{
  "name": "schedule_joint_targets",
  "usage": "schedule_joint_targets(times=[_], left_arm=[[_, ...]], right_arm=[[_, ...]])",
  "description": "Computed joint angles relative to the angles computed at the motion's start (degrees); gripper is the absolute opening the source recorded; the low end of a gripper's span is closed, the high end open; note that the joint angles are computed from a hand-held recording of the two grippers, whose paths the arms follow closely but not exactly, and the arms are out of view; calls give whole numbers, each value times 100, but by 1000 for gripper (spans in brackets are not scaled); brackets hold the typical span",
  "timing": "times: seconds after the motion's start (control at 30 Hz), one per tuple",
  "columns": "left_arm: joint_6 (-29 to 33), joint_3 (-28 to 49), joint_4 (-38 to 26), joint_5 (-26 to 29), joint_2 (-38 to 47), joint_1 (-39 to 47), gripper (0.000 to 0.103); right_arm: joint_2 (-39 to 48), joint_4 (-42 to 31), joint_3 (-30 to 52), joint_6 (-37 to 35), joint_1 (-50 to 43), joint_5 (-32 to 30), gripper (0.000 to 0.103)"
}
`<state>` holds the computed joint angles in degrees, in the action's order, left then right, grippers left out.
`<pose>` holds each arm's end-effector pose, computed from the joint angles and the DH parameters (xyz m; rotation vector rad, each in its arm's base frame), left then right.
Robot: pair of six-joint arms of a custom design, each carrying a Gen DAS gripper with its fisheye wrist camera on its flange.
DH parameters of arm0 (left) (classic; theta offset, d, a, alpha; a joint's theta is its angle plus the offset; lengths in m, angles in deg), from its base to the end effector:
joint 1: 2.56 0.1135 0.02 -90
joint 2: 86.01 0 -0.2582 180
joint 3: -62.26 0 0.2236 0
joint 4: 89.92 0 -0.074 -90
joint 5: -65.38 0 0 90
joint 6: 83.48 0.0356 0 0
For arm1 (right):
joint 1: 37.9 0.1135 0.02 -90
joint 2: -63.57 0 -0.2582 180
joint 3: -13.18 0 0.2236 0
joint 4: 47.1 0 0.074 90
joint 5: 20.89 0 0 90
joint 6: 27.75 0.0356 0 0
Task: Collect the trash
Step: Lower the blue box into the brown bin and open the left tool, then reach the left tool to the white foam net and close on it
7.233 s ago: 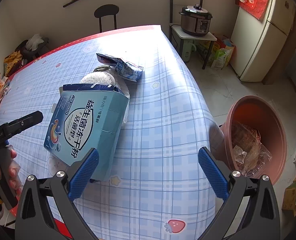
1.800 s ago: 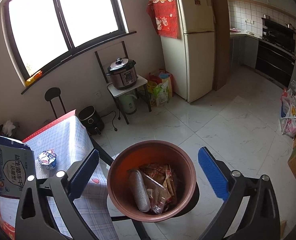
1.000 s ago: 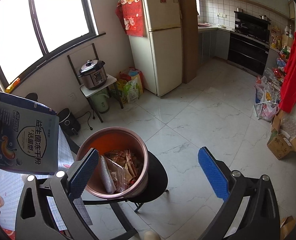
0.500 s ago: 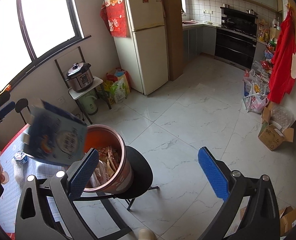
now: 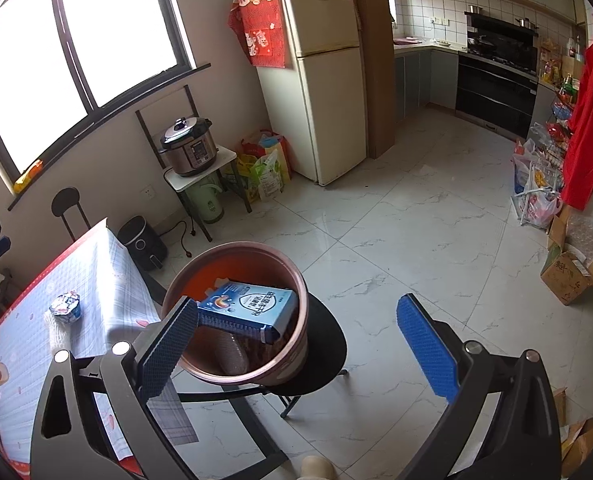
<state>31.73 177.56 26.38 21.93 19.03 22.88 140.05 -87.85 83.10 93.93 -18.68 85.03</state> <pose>0.3413 0.1337 0.3236 0.3061 2.1860 -0.5409 0.2442 0.0748 0.2594 0.3834 2.3266 0.0981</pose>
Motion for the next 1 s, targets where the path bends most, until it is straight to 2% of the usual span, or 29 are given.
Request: schedule_joint_targets(times=[0.23, 0.5, 0.67, 0.77, 0.87, 1.0], left_arm=[[529, 508, -317, 123, 349, 1359, 97], [548, 2020, -822, -105, 1608, 2716, 97], [692, 3016, -1421, -250, 2453, 3124, 97], [700, 3045, -1437, -481, 2669, 3096, 97], [712, 2653, -1303, -629, 2733, 2939, 97], [818, 2154, -1060, -766, 2817, 2596, 95]], right_arm=[[808, 43, 744, 273, 766, 280, 98], [1811, -7, 1731, 362, 1398, 296, 98], [2586, -271, 2695, 290, 1736, 191, 98], [3062, -374, 3274, 302, 1891, 14, 98], [3684, -857, 4156, 289, 2092, 258, 98], [4272, -1237, 4974, 288, 2198, 268, 98]])
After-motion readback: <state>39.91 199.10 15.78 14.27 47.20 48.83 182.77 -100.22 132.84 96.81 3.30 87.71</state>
